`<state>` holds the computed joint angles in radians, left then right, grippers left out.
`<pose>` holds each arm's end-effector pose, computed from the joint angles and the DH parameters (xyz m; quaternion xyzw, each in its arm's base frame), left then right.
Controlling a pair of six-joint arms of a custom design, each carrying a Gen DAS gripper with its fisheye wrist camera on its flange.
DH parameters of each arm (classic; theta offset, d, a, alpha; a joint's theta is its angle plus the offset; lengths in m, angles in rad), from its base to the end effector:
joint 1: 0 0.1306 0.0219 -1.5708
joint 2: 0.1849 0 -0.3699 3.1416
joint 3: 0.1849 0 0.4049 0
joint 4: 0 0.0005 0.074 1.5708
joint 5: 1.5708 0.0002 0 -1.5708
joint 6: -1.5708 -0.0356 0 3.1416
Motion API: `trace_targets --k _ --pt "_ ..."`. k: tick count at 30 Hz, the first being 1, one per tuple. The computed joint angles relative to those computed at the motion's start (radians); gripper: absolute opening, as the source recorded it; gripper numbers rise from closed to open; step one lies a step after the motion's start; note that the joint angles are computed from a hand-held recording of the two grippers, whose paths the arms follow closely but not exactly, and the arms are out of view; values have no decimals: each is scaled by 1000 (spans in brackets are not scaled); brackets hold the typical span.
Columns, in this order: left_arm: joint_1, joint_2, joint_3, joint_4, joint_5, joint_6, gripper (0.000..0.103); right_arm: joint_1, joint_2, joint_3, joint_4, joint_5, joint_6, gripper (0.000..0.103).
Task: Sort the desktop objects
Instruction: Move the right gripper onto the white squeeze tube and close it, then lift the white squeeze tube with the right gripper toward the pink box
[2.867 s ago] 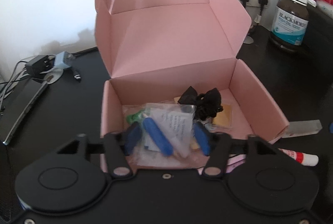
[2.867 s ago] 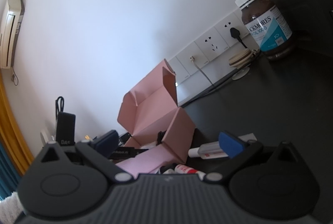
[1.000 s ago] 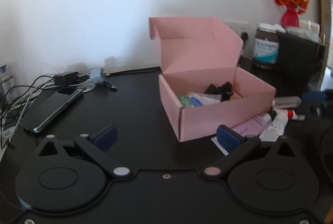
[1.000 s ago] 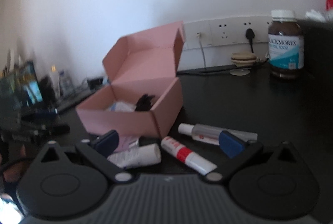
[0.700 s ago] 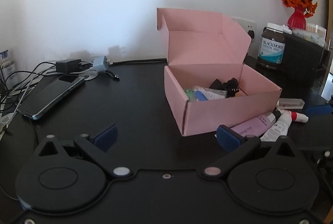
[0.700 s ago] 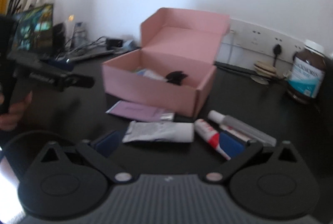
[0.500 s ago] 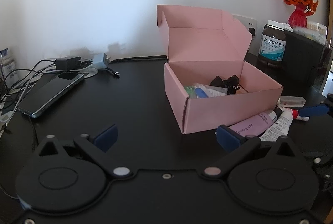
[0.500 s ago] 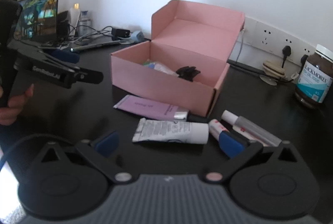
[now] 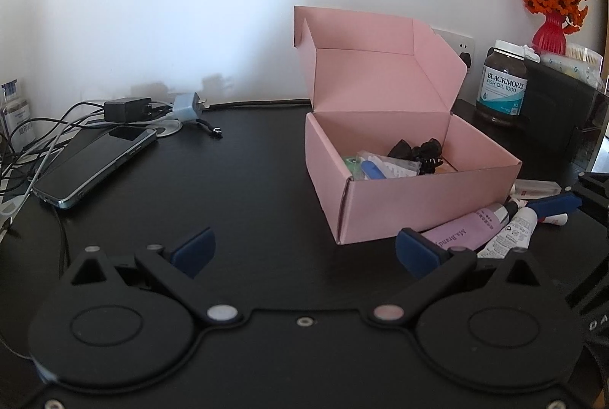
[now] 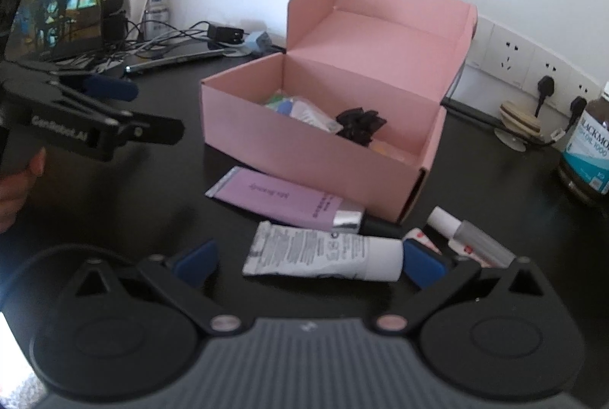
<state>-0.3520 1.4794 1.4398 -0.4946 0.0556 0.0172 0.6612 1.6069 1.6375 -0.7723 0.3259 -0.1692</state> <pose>0.5203 -0.1937 0.4269 0.1583 0.8539 -0.1146 0.4824 0.4706 0.3511 0.4310 -0.1566 0.8919 0.0244 0.4236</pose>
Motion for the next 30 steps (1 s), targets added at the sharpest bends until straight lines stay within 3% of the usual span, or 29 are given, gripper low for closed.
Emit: trace_targets --k 6,9,10,18,21,30 --pt "1 3 5 -6 2 5 103 -14 13 22 -24 -32 -8 101" --pt "1 4 6 -8 3 5 103 -22 12 23 -28 -62 -24 95" --pt "1 4 6 -8 3 5 103 -23 10 21 -25 -64 -27 89" --pt "5 9 13 -18 9 21 103 -19 -12 -3 -3 -26 -4 83" --pt "6 10 13 -19 10 22 103 -25 -24 -7 3 -34 -26 55" --pt "4 10 13 -21 10 20 103 -55 -62 -19 7 -74 -80 56"
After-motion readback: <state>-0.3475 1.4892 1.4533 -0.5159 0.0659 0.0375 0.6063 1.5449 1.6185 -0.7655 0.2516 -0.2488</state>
